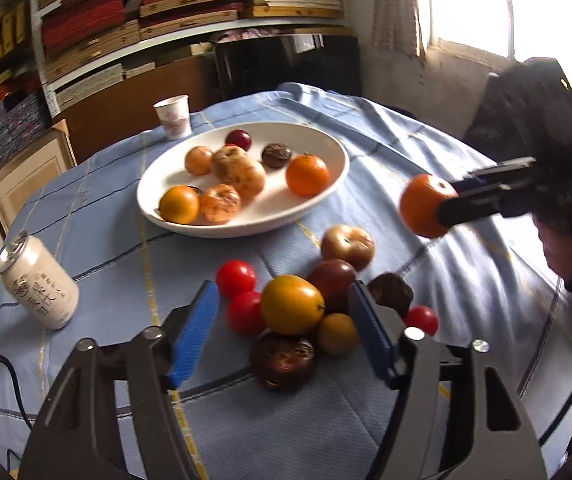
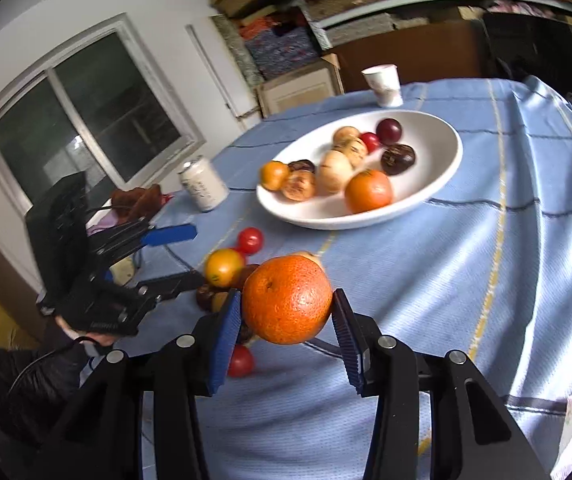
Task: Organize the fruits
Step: 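Grasp the yellow-orange fruit with the left tool while the right tool holds the orange, then lower the orange and yellow fruit onto the white plate and open both tools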
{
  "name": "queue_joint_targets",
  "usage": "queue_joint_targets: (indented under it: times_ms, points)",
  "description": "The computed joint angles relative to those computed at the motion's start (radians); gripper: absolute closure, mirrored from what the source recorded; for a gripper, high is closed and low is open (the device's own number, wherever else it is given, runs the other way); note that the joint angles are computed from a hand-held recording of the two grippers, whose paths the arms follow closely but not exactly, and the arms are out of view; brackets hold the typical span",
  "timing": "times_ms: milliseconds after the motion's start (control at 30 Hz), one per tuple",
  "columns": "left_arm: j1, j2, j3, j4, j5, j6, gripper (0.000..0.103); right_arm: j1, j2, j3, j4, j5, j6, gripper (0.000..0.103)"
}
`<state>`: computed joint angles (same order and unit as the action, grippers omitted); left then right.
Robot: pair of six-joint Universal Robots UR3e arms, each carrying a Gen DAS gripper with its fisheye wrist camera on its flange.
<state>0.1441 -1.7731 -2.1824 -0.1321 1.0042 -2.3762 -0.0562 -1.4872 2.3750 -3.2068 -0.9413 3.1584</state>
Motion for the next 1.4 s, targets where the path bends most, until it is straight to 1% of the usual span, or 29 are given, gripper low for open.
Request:
queue_joint_targets:
  times_ms: [100, 200, 300, 467, 600, 633, 700, 733, 900, 967, 1033, 1100, 1167, 1233, 1300, 1333, 1400]
  points:
    - [-0.008, -0.012, 0.012, -0.013, 0.006, 0.002, 0.046, -0.006, 0.015, -0.004, -0.002, -0.001, 0.016, 0.056]
    - [-0.009, -0.026, 0.029, -0.033, 0.006, -0.001, 0.051, -0.007, 0.017, 0.004, -0.009, 0.009, 0.015, 0.056]
    - [-0.005, -0.029, 0.038, -0.06, -0.001, 0.007, 0.051, 0.003, 0.019, 0.001, -0.011, 0.005, 0.015, 0.056]
    - [-0.016, -0.042, 0.049, -0.07, 0.008, 0.015, 0.052, 0.007, 0.023, -0.003, -0.013, 0.01, 0.02, 0.056]
    - [-0.033, -0.072, 0.084, -0.078, 0.024, 0.001, 0.053, 0.002, 0.024, 0.0, -0.016, 0.029, 0.033, 0.056]
    - [-0.037, -0.079, 0.095, -0.088, 0.026, -0.002, 0.057, 0.006, 0.024, -0.002, -0.017, 0.023, 0.034, 0.056]
    - [-0.042, -0.095, 0.119, -0.112, 0.034, -0.006, 0.06, 0.008, 0.02, -0.001, -0.014, 0.024, 0.034, 0.056]
    - [-0.04, -0.096, 0.119, -0.108, 0.033, -0.008, 0.065, 0.006, 0.019, -0.001, -0.012, 0.026, 0.033, 0.056]
    - [-0.038, -0.091, 0.106, -0.093, 0.034, -0.006, 0.065, 0.005, 0.017, 0.002, -0.012, 0.028, 0.033, 0.056]
    - [-0.027, -0.08, 0.102, -0.105, 0.017, -0.007, 0.065, 0.0, 0.018, 0.007, -0.018, 0.039, 0.034, 0.056]
    - [-0.003, -0.058, 0.099, -0.141, -0.023, -0.007, 0.065, -0.006, 0.024, 0.011, -0.029, 0.056, 0.037, 0.056]
    - [0.03, -0.03, 0.11, -0.222, -0.08, 0.001, 0.065, -0.01, 0.04, 0.011, -0.047, 0.074, 0.051, 0.056]
    - [0.057, -0.01, 0.123, -0.305, -0.127, 0.015, 0.065, -0.013, 0.079, 0.004, -0.086, 0.118, 0.083, 0.056]
    - [0.074, 0.012, 0.116, -0.331, -0.152, 0.016, 0.065, -0.001, 0.124, -0.014, -0.165, 0.143, 0.134, 0.056]
    - [0.078, 0.02, 0.127, -0.34, -0.164, 0.007, 0.065, 0.02, 0.168, -0.051, -0.243, 0.124, 0.206, 0.056]
    - [0.071, 0.011, 0.16, -0.352, -0.164, -0.01, 0.065, 0.05, 0.194, -0.094, -0.279, 0.068, 0.262, 0.056]
    - [0.044, -0.034, 0.252, -0.36, -0.145, -0.076, 0.065, 0.111, 0.234, -0.188, -0.278, -0.058, 0.322, 0.056]
